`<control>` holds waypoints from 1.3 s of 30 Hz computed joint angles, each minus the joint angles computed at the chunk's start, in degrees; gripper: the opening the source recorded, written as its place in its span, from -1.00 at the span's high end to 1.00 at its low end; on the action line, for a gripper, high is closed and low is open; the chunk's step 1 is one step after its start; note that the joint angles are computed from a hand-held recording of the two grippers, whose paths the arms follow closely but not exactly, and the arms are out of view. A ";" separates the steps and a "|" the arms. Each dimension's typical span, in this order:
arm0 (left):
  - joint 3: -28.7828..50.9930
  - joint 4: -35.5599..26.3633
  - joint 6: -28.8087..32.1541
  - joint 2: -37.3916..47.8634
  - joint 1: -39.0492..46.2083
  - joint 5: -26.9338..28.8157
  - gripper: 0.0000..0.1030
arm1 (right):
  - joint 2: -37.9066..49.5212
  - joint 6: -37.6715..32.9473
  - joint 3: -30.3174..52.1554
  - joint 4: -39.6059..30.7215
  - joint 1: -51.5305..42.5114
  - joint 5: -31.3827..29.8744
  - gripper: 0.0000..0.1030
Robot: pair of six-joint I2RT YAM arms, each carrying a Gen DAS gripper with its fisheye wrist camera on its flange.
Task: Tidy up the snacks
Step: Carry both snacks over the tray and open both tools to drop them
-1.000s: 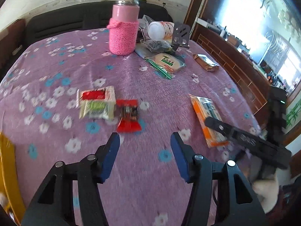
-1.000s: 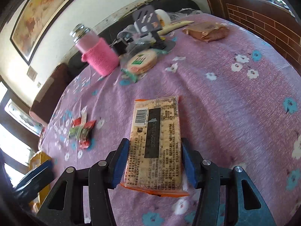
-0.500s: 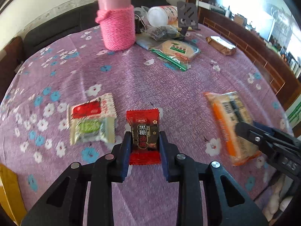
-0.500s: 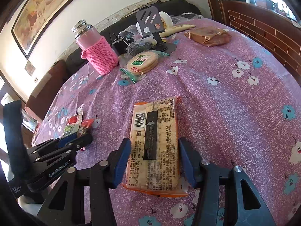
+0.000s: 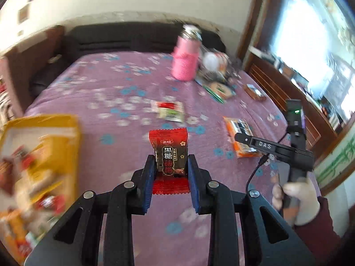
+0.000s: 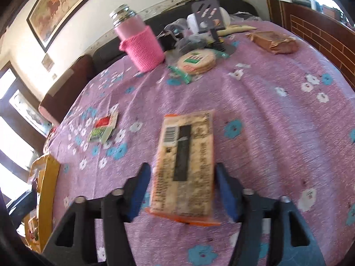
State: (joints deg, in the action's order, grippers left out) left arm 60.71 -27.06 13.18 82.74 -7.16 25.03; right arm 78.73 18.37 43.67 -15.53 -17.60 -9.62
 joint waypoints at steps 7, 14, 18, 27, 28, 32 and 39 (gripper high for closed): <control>-2.46 -3.43 5.96 -6.29 19.27 6.73 0.50 | 6.72 -0.51 8.73 -8.79 7.78 14.30 -0.12; -0.67 -4.85 11.58 0.39 34.58 13.47 0.50 | -2.93 4.89 4.57 -13.61 9.61 8.13 -0.11; 1.13 -5.47 12.25 6.20 38.50 15.19 0.50 | -7.68 9.52 5.84 -16.06 18.88 7.88 -0.11; 4.34 -9.14 14.82 14.38 41.73 17.19 0.50 | 9.85 14.05 25.17 -13.30 43.99 8.14 -0.09; 4.45 -9.65 15.28 14.67 41.74 17.16 0.50 | 12.26 14.31 27.26 -13.29 45.33 7.96 -0.09; 5.35 -12.05 17.52 15.96 41.90 18.02 0.43 | 25.67 13.95 41.05 -15.69 50.44 7.72 -0.09; 9.18 -15.35 19.02 16.98 45.37 21.66 0.13 | 42.99 13.30 61.94 -23.29 52.33 6.47 -0.09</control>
State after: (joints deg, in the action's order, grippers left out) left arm 69.89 -42.42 32.20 99.72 38.21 46.69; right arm 121.71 31.67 105.61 -38.81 34.73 -3.16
